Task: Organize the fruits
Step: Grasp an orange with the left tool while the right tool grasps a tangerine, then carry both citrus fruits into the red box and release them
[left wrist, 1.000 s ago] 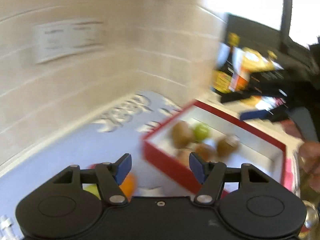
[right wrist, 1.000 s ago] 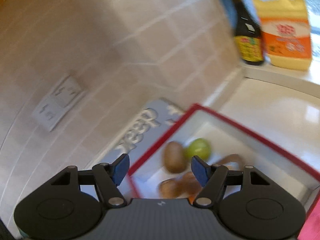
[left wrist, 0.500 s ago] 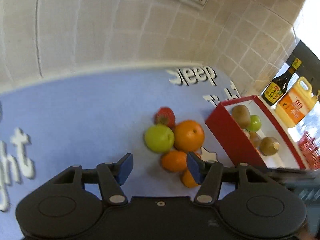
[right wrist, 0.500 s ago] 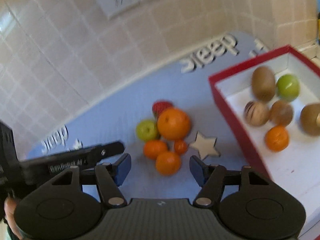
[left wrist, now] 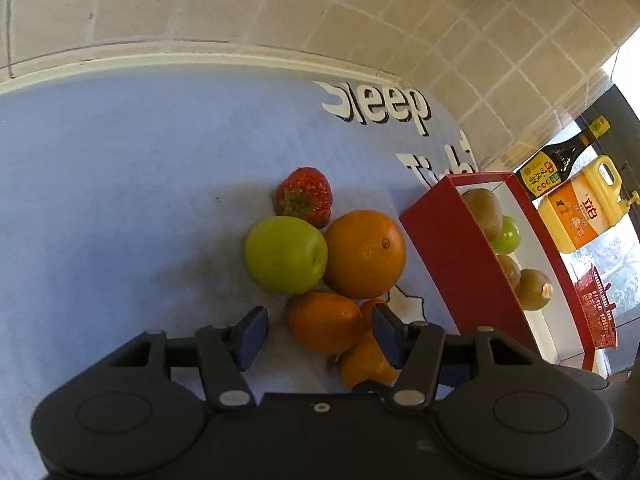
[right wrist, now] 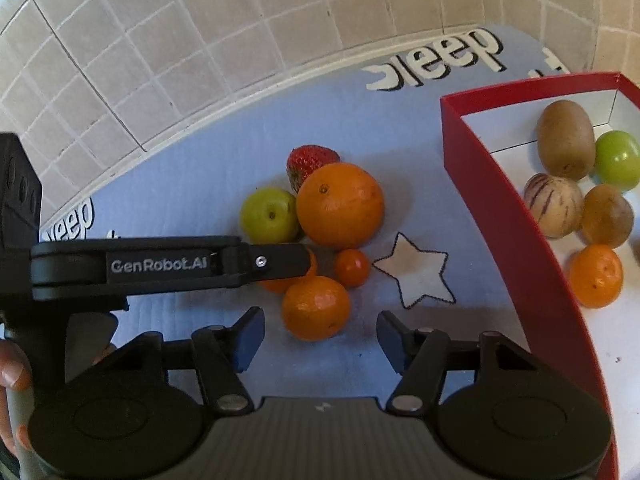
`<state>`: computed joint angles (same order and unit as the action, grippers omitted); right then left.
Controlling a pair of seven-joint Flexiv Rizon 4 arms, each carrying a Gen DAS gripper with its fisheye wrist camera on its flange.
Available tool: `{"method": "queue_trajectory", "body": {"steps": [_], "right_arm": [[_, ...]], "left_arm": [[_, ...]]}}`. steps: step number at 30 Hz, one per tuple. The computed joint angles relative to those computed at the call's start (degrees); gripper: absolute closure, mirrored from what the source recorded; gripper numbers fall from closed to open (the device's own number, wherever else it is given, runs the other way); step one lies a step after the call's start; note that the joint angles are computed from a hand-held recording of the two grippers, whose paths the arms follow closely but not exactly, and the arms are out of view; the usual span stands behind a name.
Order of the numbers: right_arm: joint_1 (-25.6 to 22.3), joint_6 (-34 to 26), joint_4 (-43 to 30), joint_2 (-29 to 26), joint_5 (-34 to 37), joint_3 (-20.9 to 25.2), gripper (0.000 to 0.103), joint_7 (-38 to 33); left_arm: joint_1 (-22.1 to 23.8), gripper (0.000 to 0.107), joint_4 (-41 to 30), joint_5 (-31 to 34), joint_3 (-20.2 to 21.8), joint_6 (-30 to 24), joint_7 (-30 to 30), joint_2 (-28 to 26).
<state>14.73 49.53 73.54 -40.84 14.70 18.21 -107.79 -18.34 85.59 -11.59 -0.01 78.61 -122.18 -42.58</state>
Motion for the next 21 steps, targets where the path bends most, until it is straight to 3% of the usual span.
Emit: {"method": "queue_trajectory", "body": {"steps": [12,21], "right_arm": [[0.8,-0.1,-1.3,-1.6,-0.7,-0.1,0.044,-0.8],[1.2,0.4,-0.6,-1.3,-1.2,-0.3,0.060,-0.7]], "left_arm": [[0.5,0.057,-1.3,0.0,-0.7,-1.0,1.2,-0.7],[-1.8,0.059,-3.0,2.6,2.6,-4.1,-1.5,-0.5]]}}
